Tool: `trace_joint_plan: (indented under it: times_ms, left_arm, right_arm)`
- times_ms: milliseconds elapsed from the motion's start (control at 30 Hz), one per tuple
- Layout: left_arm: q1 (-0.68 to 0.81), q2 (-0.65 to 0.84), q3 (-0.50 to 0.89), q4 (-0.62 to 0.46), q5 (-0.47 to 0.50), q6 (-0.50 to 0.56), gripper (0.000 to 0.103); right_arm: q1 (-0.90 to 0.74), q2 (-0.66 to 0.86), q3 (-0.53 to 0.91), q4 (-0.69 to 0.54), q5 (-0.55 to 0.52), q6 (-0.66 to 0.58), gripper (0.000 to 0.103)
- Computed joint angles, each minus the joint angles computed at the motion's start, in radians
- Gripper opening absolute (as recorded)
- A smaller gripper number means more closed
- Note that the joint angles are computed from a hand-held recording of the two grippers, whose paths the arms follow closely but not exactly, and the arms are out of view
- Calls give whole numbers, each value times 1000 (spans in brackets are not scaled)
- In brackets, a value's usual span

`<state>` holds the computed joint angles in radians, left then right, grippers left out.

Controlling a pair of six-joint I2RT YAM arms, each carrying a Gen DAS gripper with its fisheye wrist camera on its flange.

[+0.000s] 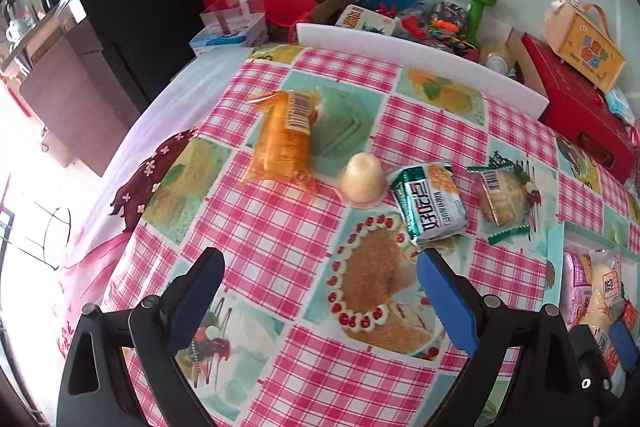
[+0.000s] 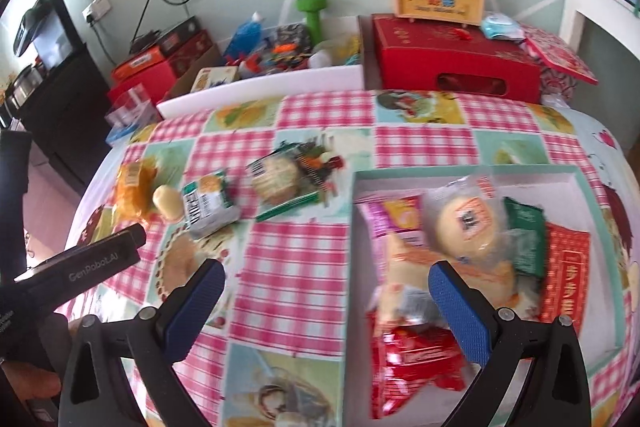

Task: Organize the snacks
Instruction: 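Move both tools back toward the remaining snacks, then grasp the round bun with the left tool while the right tool grasps the clear biscuit packet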

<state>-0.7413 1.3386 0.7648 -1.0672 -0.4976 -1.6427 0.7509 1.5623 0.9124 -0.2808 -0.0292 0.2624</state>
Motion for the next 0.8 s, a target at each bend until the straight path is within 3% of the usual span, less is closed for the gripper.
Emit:
trace_joint_plan:
  times_ms: [200,333,533,800]
  left_arm:
    - [15,-94,-70,-20,2,-24,97]
    - [61,-164,-120,15,8,14,97]
    - [190,-244,-172,98,15,160,97]
    - [341,-287,-196,261,8,387,96]
  right_arm:
    - [48,64,20,28,-26,25,103]
    - [78,106,39,46,-8,29,103]
    - [94,156,84,65,-7,20,102]
    - [69,297,281,7,-29,-14,90]
